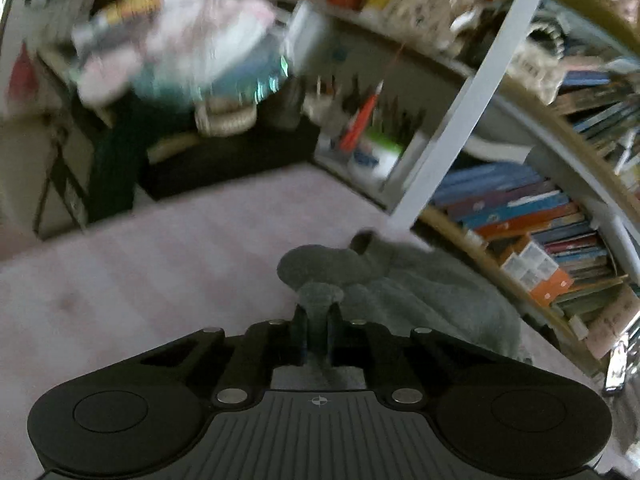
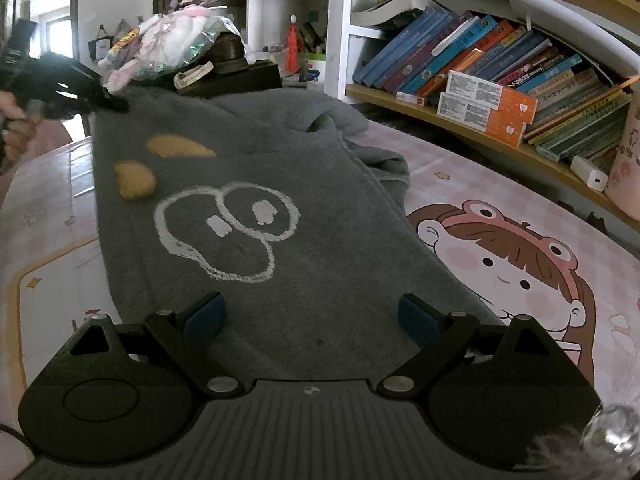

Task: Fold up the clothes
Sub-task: 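Carry the grasped sleeve across the sweatshirt body with the left tool and release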

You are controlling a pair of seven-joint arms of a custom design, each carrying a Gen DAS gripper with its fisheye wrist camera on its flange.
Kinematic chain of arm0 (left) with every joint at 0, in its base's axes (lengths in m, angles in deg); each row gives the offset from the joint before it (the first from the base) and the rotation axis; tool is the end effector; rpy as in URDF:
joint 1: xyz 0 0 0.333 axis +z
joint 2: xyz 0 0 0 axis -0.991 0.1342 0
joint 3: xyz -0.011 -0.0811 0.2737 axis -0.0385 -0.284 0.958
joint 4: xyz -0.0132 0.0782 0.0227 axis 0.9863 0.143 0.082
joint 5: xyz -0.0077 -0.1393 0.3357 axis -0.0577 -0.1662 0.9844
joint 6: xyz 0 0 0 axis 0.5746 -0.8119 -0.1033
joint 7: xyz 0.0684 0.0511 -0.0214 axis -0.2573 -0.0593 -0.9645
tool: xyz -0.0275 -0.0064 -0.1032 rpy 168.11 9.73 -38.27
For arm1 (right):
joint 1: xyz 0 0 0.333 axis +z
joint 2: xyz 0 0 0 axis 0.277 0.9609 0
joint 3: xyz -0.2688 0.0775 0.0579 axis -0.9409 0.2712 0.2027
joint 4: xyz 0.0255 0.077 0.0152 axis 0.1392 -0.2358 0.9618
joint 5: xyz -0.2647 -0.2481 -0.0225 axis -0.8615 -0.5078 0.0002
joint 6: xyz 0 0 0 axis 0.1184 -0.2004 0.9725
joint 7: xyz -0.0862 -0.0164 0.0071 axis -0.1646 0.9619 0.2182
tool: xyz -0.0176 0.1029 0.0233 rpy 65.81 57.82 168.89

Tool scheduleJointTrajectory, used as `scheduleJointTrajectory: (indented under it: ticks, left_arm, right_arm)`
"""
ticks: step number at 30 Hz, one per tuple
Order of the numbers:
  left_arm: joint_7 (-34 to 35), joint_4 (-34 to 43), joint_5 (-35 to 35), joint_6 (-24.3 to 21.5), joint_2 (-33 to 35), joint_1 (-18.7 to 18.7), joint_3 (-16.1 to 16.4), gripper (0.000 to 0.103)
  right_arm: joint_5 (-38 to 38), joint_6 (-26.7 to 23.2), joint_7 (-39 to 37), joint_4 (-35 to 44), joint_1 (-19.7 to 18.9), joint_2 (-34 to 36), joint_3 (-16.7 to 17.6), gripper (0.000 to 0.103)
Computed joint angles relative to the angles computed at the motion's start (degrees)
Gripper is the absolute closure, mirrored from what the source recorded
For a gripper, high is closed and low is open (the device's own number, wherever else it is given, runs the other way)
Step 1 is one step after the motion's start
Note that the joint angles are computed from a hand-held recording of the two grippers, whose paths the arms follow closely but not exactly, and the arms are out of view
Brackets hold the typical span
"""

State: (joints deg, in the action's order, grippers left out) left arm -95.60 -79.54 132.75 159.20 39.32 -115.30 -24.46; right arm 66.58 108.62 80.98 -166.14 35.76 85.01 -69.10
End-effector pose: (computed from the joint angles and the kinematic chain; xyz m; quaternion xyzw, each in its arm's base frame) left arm 0.5269 -0.4250 0.4793 -0.7552 0.4254 -0.4120 0.2811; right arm 0.5261 0.2061 0.4320 -0.7880 0.4121 -0.2285 0.3962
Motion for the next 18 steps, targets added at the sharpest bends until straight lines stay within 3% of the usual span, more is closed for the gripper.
scheduleJointTrajectory:
  ticks: [5,9,14,18]
  left_arm:
    - [5.0,-5.2,-6.2,-13.2,-4.5,-0.4,-2.4,0.096]
    - [3.5,-9.2,-8.8,-11.7,-6.4,2.1,-3.5,0.096]
    - [6.2,-7.4,-10.6,-12.1,-5.0,3.0,-4.1,0.095]
    - [6.1,-8.0,-11.1,-13.6,-5.7,2.4,-4.2,0.082]
  right_arm:
    - [3.6,-2.7,-5.1,-0.2,-0.1,-1.1,0.2,0.009]
    - [1.8,-4.4,-4.0,-0.7,0.7,-1.4,-0.5,0.009]
    - [1.2,-4.7,-2.4,-0.6,0.9,-1.3,-1.0,0.009]
    - [0.6,-4.8,-1.8,-0.6,0.8,-1.3,-1.0,0.009]
